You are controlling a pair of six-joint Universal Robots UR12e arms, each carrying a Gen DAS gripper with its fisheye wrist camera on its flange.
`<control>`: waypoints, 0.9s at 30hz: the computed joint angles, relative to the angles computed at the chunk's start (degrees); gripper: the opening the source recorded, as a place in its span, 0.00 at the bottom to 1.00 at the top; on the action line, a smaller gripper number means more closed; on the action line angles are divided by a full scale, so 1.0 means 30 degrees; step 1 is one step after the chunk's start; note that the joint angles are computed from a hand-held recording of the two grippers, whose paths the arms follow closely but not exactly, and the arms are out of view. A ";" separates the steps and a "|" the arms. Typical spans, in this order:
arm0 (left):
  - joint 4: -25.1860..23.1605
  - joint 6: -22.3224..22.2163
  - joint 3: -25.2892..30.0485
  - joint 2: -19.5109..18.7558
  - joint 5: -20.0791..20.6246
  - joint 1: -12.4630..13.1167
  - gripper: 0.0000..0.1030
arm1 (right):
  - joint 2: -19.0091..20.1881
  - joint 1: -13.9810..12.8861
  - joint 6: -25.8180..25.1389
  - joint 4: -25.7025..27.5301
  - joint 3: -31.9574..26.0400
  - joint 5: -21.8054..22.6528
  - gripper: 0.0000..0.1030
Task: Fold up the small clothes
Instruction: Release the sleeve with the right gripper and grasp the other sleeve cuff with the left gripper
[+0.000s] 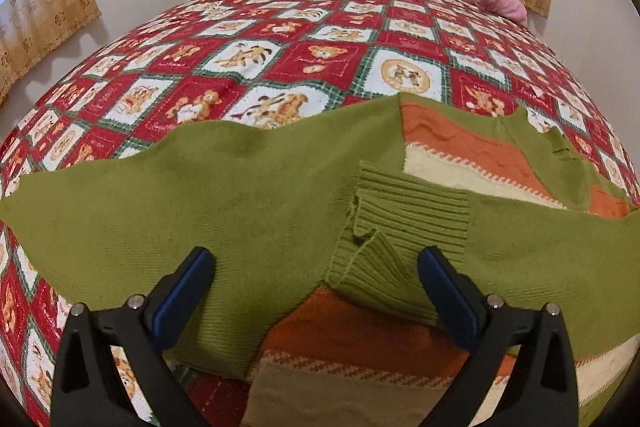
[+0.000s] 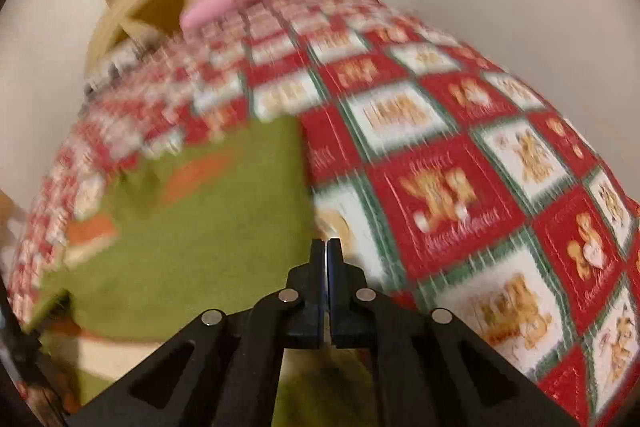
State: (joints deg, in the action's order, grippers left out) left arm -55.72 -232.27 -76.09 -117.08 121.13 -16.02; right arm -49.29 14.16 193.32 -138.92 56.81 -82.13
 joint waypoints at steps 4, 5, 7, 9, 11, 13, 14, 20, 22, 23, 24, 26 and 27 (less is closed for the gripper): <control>-0.0205 0.0052 0.0137 -0.0086 0.0241 -0.0047 1.00 | 0.1305 0.0277 -0.0712 0.0903 -0.2283 0.1032 0.00; -0.0111 0.0039 0.0090 -0.0063 0.0160 -0.0034 1.00 | 0.1749 0.0387 -0.1159 0.1651 -0.3028 0.0925 0.00; 0.0301 0.0003 -0.0092 0.0016 -0.0136 0.0021 1.00 | 0.2551 0.0600 -0.1313 0.3417 -0.4343 0.0286 0.00; 0.0285 0.0017 -0.0072 -0.0007 -0.0081 0.0003 1.00 | 0.2726 0.0558 -0.1252 0.3048 -0.4331 0.0434 0.00; 0.0141 0.0039 0.0035 -0.0071 0.0045 -0.0034 1.00 | 0.2670 0.0538 -0.1171 0.2946 -0.4238 0.0431 0.00; 0.0359 0.0040 -0.0100 -0.0001 -0.0072 0.0003 1.00 | 0.2288 0.0725 -0.1329 0.2840 -0.3805 -0.0434 0.02; 0.0435 0.0017 -0.0082 -0.0026 -0.0107 -0.0007 1.00 | 0.1935 0.0827 -0.1676 0.2202 -0.3183 -0.0460 0.02; 0.1554 0.0291 -0.1003 0.0732 -0.1282 0.0217 1.00 | 0.0718 0.1166 -0.2682 0.1193 -0.0644 0.1414 0.02; 0.2268 0.0125 -0.1897 0.1491 -0.1155 0.0252 1.00 | 0.0526 0.1216 -0.2874 -0.0060 0.0043 0.1140 0.02; 0.2553 -0.0103 -0.2366 0.1860 -0.0680 0.0227 1.00 | 0.0486 0.1234 -0.2862 -0.0076 0.0104 0.1104 0.02; 0.2780 -0.0460 -0.2977 0.2359 0.0053 0.0204 1.00 | 0.0463 0.1221 -0.2852 -0.0027 0.0111 0.1124 0.02; 0.2491 -0.1975 -0.4234 0.3505 0.1542 0.0302 1.00 | 0.0423 0.1198 -0.2813 -0.0285 0.0270 0.1226 0.02; 0.2070 -0.2924 -0.4710 0.3982 0.2100 0.0391 1.00 | 0.0358 0.1156 -0.2758 -0.0473 0.0446 0.1354 0.02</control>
